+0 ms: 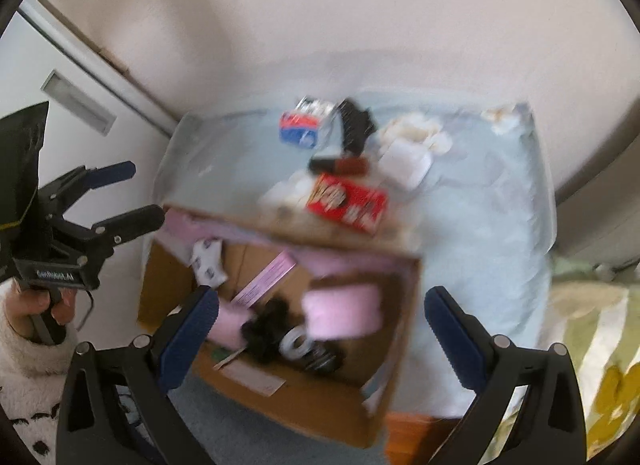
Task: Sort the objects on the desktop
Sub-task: 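Move both open tools back over the tray toward the next items, then grasp the floss pick box with the left tool while the right tool grasps the white earphone case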
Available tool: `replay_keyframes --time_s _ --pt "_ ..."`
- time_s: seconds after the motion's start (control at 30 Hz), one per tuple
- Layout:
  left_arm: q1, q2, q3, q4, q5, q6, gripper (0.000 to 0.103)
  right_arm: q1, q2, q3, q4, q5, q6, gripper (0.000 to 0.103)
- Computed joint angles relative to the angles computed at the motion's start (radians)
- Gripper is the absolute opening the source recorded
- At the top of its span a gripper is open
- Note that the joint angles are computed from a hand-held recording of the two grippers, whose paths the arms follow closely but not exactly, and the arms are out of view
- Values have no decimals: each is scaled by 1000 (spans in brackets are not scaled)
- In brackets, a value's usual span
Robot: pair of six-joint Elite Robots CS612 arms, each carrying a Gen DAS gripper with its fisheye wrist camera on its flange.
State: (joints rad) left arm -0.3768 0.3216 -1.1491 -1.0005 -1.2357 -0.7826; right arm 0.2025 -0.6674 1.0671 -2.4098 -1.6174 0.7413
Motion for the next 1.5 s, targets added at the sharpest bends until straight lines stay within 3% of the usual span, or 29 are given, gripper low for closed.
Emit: replay_keyframes --time_s 0.13,0.27,0.4,0.53,0.67,0.83,1.0,1.2,1.23,1.3,1.37,1.5 --pt "32 -41 121 -32 -12 36 103 -23 -4 0 1 -39 -146 103" --pt "65 -59 213 -90 -45 -18 103 -54 11 -4 22 -37 -292 103" --pt "84 -81 319 -126 -27 -72 103 -92 45 -2 21 18 -393 103" --pt "94 -107 428 -146 -12 -57 103 -123 89 -6 -21 81 -468 103" --pt "98 -132 514 -145 4 -51 103 -137 137 -42 -45 117 -543 103" --pt "102 -139 548 -149 11 -75 103 -144 180 -81 -77 148 -634 103" --pt "111 -144 565 -163 -10 -99 102 -131 222 -140 -59 112 -746 102" --pt "123 -142 569 -164 -77 -109 88 -126 243 -165 -73 120 -800 87" --pt "125 -137 561 -167 -89 -109 78 -124 246 -167 -76 108 -810 82" --pt "125 -126 539 -173 -96 -109 79 -120 247 -168 -88 93 -824 75" --pt "124 -115 513 -181 -93 -109 78 -120 246 -165 -103 92 -824 59" --pt "119 -107 490 -178 -85 -110 78 -115 242 -157 -121 70 -824 59"
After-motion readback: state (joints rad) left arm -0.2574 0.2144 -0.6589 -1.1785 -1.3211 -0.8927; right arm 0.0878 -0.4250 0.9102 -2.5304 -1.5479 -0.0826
